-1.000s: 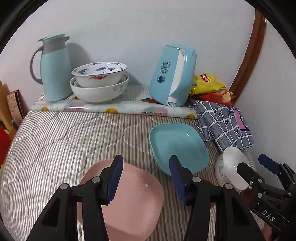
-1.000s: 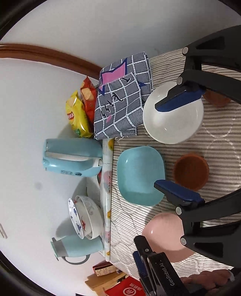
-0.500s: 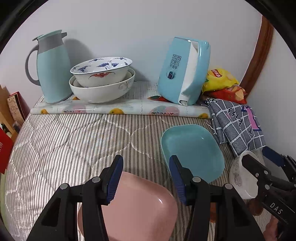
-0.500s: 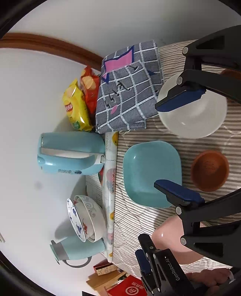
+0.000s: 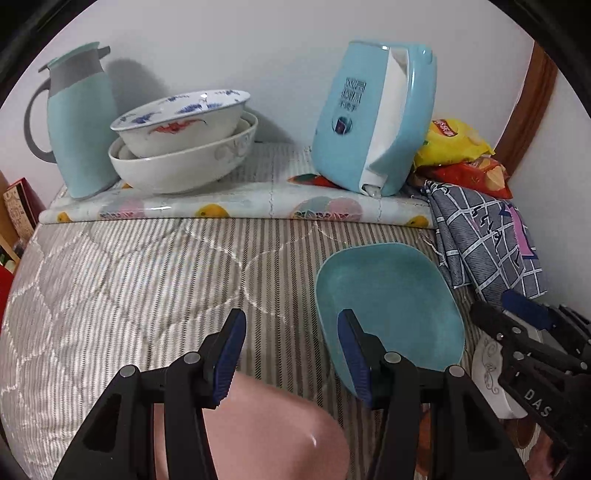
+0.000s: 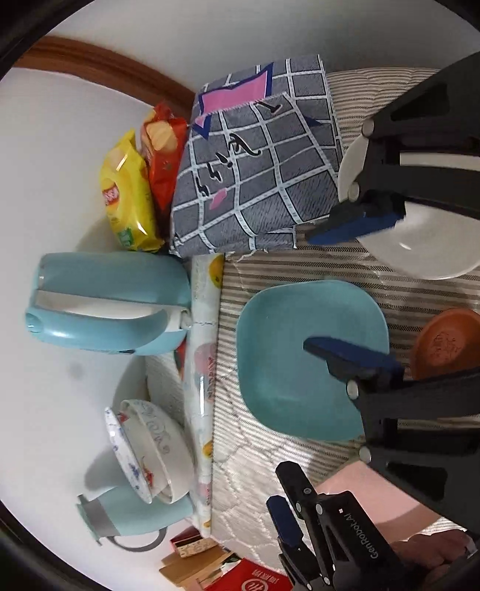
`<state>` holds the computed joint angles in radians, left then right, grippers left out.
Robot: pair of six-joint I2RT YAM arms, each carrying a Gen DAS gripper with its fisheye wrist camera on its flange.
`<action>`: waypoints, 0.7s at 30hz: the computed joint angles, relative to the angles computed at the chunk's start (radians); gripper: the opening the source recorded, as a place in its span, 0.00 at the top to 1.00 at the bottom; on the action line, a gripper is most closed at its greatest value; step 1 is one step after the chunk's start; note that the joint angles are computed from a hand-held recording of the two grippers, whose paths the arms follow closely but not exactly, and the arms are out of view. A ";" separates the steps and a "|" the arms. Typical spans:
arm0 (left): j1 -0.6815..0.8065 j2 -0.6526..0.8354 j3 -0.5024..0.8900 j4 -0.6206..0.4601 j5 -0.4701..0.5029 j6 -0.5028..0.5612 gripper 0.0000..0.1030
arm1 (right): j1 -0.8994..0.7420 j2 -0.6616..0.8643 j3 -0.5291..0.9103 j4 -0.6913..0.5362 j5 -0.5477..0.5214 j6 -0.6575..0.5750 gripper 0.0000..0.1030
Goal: Organize plates and bowls
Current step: 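Move both grippers to the light-blue plate and close on its rim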
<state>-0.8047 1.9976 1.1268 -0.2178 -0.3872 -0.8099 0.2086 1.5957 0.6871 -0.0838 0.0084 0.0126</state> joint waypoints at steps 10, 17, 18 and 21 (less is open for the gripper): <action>0.026 0.103 0.094 -0.001 0.038 0.024 0.52 | -0.014 0.158 0.113 -0.023 -0.029 0.002 0.68; 0.042 0.141 0.118 0.022 0.070 0.029 0.53 | -0.028 0.232 0.161 -0.036 -0.052 0.006 0.73; 0.044 0.142 0.111 0.037 0.078 0.032 0.54 | -0.027 0.244 0.171 -0.041 -0.051 0.000 0.73; 0.047 0.161 0.125 0.036 0.090 0.029 0.58 | -0.020 0.267 0.189 -0.046 -0.038 -0.004 0.74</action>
